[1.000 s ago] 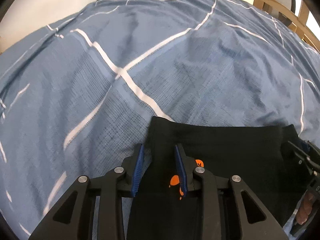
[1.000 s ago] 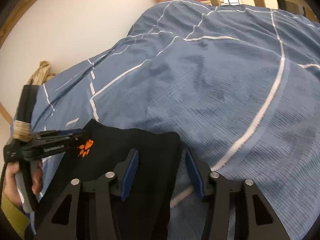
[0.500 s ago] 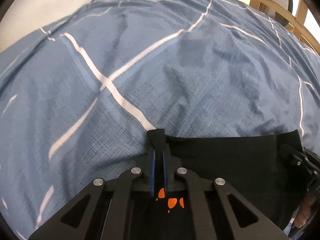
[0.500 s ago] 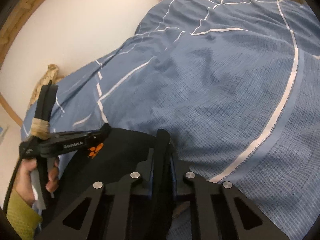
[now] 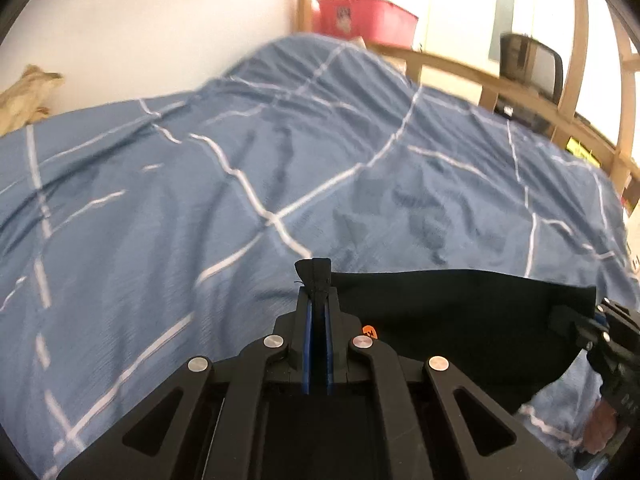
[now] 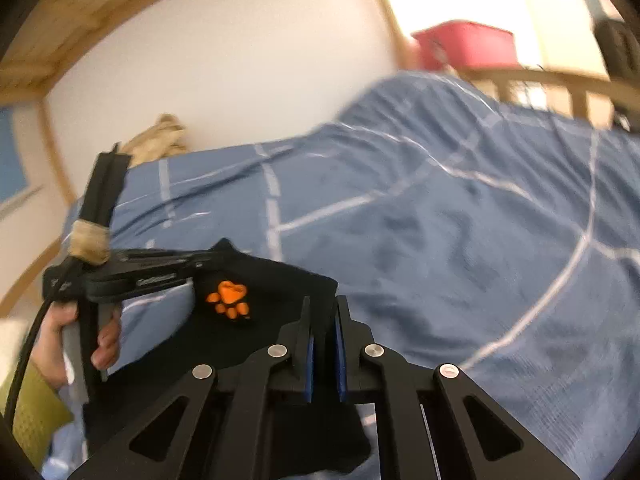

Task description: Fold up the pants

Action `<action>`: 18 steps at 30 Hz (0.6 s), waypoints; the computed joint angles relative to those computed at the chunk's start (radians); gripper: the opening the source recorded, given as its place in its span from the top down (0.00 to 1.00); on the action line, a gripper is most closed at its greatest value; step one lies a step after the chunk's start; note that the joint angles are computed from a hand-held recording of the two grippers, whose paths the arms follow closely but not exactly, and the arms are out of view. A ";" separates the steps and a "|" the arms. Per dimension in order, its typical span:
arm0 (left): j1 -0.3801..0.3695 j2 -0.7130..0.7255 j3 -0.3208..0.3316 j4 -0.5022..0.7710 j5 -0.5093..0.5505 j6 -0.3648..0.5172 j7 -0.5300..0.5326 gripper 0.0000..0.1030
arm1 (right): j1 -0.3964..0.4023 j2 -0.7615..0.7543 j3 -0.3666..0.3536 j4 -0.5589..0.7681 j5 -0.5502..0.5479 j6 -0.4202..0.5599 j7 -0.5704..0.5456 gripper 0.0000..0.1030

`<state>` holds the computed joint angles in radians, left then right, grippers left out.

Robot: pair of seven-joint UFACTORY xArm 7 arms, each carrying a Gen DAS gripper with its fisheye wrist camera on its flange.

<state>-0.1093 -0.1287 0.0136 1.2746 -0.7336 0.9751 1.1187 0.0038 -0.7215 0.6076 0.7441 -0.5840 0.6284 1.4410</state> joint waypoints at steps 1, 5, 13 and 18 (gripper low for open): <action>0.013 -0.022 0.022 -0.012 -0.027 0.019 0.021 0.93 | 0.002 0.009 0.012 0.018 -0.006 0.007 -0.011 0.91; 0.055 -0.091 0.086 -0.069 -0.078 0.055 0.073 0.93 | 0.021 0.101 0.093 0.139 -0.041 0.050 -0.079 0.91; 0.135 -0.181 0.160 -0.193 0.001 0.058 0.061 0.93 | 0.113 0.303 0.186 0.290 -0.125 0.126 -0.121 0.91; 0.169 -0.239 0.180 -0.263 0.056 -0.007 0.038 0.71 | 0.189 0.399 0.189 0.326 -0.170 0.158 -0.145 0.91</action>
